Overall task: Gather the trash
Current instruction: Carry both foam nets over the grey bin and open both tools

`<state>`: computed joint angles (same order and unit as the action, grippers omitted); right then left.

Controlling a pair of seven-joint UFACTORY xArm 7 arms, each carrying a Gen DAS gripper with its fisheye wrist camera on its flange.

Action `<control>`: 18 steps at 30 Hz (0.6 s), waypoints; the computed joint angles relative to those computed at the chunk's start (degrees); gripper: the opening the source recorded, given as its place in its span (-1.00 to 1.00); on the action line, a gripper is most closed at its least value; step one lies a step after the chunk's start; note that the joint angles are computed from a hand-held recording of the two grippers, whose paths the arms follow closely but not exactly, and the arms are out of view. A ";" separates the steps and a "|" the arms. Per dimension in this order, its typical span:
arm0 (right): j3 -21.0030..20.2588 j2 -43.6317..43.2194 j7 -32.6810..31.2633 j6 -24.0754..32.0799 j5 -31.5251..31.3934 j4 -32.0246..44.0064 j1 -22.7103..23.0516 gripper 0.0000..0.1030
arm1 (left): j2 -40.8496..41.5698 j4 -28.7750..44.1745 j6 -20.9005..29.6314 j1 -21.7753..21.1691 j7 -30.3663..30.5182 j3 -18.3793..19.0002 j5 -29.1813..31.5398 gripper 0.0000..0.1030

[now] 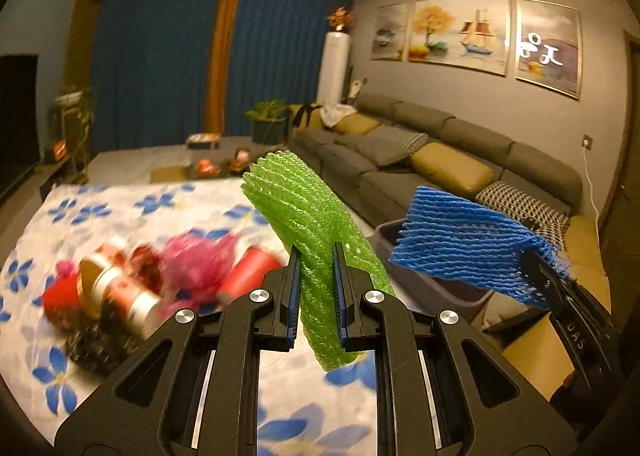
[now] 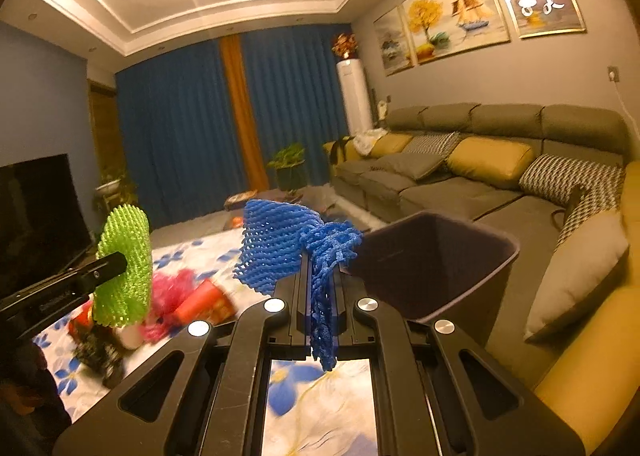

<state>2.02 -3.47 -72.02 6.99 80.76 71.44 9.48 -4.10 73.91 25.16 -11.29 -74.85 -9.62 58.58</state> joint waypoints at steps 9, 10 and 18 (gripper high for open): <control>0.45 7.42 4.04 -2.31 -3.46 8.91 -4.66 -0.86 | 14.40 17.51 -0.62 -6.38 7.00 2.25 -1.20 -0.74; 0.68 8.36 4.87 -2.29 -4.24 9.91 -5.47 -0.86 | 16.69 20.19 -0.62 -7.11 8.76 2.51 -2.30 -0.74; 3.67 13.66 12.98 -4.10 -12.31 14.41 -10.14 -0.86 | 28.77 33.56 -1.11 -10.67 20.36 4.50 -11.04 -0.74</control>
<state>5.69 10.20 -59.04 2.89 68.46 85.85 -0.66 24.67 107.47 24.05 -21.96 -54.49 -5.12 47.54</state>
